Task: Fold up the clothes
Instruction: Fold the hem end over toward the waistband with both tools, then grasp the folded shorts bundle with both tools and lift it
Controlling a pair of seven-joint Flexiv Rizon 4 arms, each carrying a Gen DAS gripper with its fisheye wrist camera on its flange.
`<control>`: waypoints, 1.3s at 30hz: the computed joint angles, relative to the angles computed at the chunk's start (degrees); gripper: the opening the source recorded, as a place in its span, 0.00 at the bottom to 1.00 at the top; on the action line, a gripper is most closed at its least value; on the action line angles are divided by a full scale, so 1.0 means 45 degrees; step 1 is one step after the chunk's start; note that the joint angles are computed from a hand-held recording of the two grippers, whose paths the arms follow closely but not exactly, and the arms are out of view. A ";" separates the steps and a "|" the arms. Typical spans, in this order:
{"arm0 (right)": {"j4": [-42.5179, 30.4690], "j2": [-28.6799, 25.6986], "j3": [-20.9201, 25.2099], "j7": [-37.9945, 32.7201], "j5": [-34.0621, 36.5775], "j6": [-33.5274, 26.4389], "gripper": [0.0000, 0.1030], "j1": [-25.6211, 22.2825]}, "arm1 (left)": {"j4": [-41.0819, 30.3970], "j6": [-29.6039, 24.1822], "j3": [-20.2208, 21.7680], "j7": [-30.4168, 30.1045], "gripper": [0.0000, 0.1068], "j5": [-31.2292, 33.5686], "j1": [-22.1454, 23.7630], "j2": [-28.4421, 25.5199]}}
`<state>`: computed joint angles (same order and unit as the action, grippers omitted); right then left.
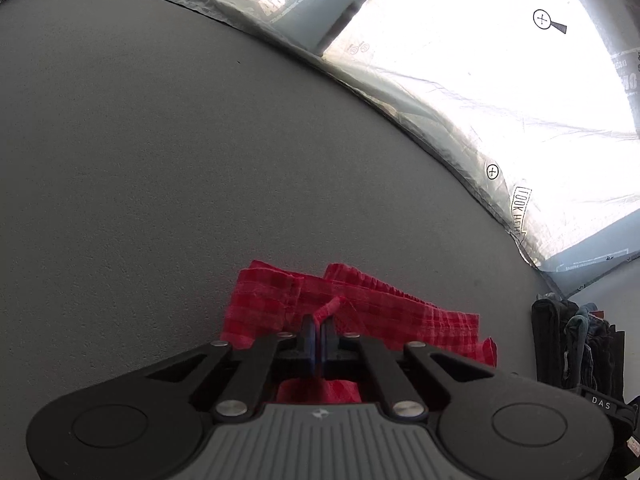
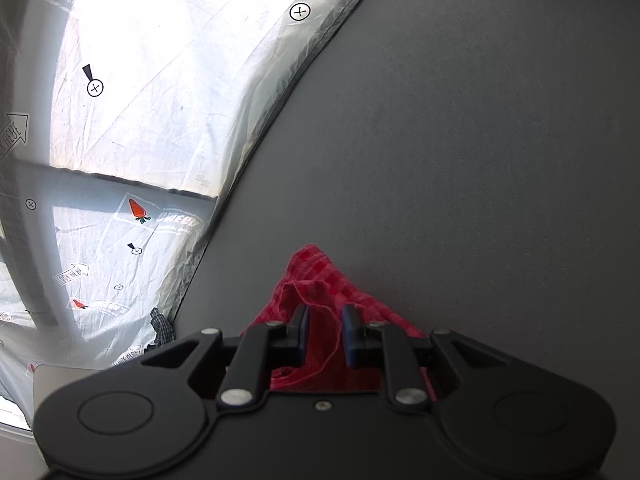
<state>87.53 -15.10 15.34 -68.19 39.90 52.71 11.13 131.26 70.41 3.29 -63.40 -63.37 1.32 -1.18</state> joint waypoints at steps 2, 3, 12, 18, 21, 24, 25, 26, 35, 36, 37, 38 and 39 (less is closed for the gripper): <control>0.0081 0.0043 -0.0007 -0.0005 -0.0040 0.0191 0.19 0.0042 | 0.0235 0.0805 -0.0129 0.0125 0.01 -0.1920 -0.0228 0.0191; 0.0097 0.0041 0.0004 -0.0046 -0.0037 0.0269 0.19 0.0055 | 0.0319 0.1100 -0.0130 -0.0082 0.01 -0.2666 -0.0304 0.0213; 0.0036 -0.0135 -0.0116 -0.0762 -0.2155 0.0044 0.22 0.0682 | 0.0765 0.1078 0.0203 -0.2040 0.02 -0.3313 0.0005 0.0159; 0.0051 -0.0505 -0.0276 -0.1365 -0.4450 0.0074 0.25 0.1212 | 0.0487 0.0908 0.0109 -0.1770 0.03 -0.2814 0.0066 -0.0047; 0.0274 -0.0633 -0.0366 -0.1121 -0.5046 0.0990 0.00 0.1421 | 0.0377 0.0799 0.0101 -0.1790 0.03 -0.2558 0.0125 -0.0112; 0.0790 -0.0537 -0.0582 -0.0316 -0.5672 0.2401 0.00 0.1552 | 0.0387 0.0815 0.0062 -0.1548 0.03 -0.2901 0.0099 -0.0047; 0.0863 -0.0533 -0.0648 -0.0016 -0.5897 0.2602 0.00 0.1557 | 0.0393 0.0768 0.0072 -0.1527 0.04 -0.3001 0.0105 -0.0053; 0.0797 -0.0597 -0.0655 0.0154 -0.6071 0.2446 0.00 0.1490 | 0.0403 0.0649 0.0095 -0.1532 0.08 -0.3086 0.0129 -0.0065; 0.0958 -0.0488 -0.0532 0.0769 -0.7249 0.1907 0.30 0.1226 | 0.0517 0.0841 0.0434 -0.0992 0.62 -0.0982 0.0437 0.0405; 0.0890 -0.0485 -0.0361 0.0366 -0.7011 0.1856 0.32 0.1094 | 0.0496 0.0729 0.0497 -0.0797 0.66 -0.0778 0.0491 0.0481; 0.0823 -0.0482 -0.0223 -0.0026 -0.6785 0.1799 0.38 0.0990 | 0.0488 0.0659 0.0540 -0.0528 0.67 -0.0668 0.0520 0.0562; 0.0737 -0.0502 -0.0075 -0.0470 -0.6536 0.1704 0.41 0.0901 | 0.0472 0.0561 0.0575 -0.0166 0.71 -0.0568 0.0539 0.0628; 0.0645 -0.0526 0.0062 -0.0929 -0.6279 0.1590 0.45 0.0827 | 0.0445 0.0432 0.0606 0.0222 0.74 -0.0457 0.0554 0.0677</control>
<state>90.43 -17.47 15.62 -72.37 11.65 59.87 14.85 133.26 72.36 6.02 -62.40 -65.43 3.81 1.86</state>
